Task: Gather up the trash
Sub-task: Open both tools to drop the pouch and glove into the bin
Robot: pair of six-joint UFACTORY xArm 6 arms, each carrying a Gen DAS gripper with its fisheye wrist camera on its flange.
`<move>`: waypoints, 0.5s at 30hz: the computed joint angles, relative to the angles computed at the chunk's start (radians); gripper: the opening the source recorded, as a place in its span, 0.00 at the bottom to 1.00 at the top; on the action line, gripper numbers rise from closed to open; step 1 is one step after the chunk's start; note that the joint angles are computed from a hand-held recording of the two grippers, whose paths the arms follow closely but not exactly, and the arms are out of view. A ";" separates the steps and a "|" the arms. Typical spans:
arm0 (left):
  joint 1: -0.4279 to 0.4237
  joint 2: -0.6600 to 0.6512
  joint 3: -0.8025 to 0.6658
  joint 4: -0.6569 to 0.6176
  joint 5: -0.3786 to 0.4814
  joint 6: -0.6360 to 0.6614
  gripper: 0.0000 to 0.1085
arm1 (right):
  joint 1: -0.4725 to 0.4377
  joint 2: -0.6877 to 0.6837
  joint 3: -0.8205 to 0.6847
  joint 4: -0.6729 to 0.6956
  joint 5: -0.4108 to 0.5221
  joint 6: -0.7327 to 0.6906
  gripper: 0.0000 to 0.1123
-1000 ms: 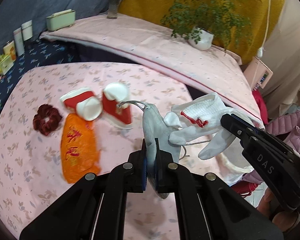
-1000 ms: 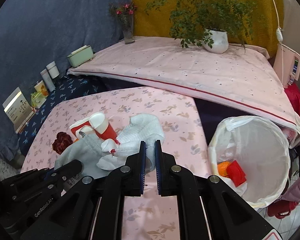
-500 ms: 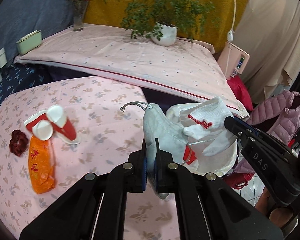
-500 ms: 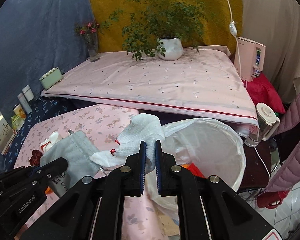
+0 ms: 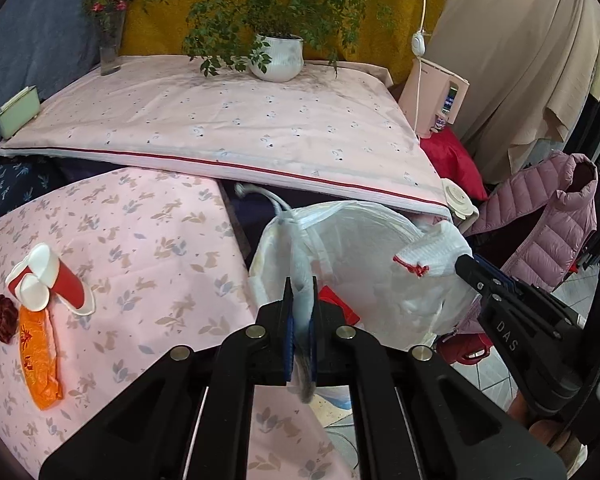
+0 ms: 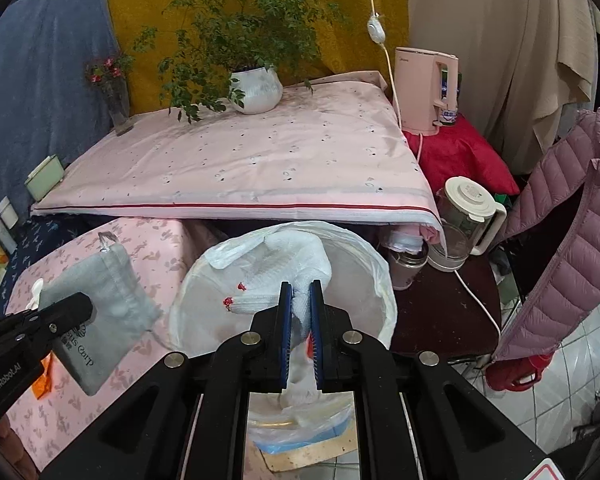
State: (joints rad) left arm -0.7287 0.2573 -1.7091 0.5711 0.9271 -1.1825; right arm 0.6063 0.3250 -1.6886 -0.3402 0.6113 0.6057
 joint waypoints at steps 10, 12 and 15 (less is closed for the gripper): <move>0.006 0.112 -0.134 -0.046 0.018 0.051 0.05 | -0.020 0.008 0.006 0.027 -0.011 -0.021 0.08; 0.010 0.126 -0.149 -0.048 0.011 0.050 0.07 | -0.017 0.018 -0.010 0.029 -0.004 -0.026 0.08; 0.023 0.149 -0.175 -0.074 -0.005 0.055 0.15 | -0.014 0.038 -0.038 0.045 0.003 -0.043 0.08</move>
State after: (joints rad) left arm -0.7061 0.4066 -1.8838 0.4973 0.9226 -1.1276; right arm 0.5922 0.3633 -1.7266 -0.2949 0.6141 0.5629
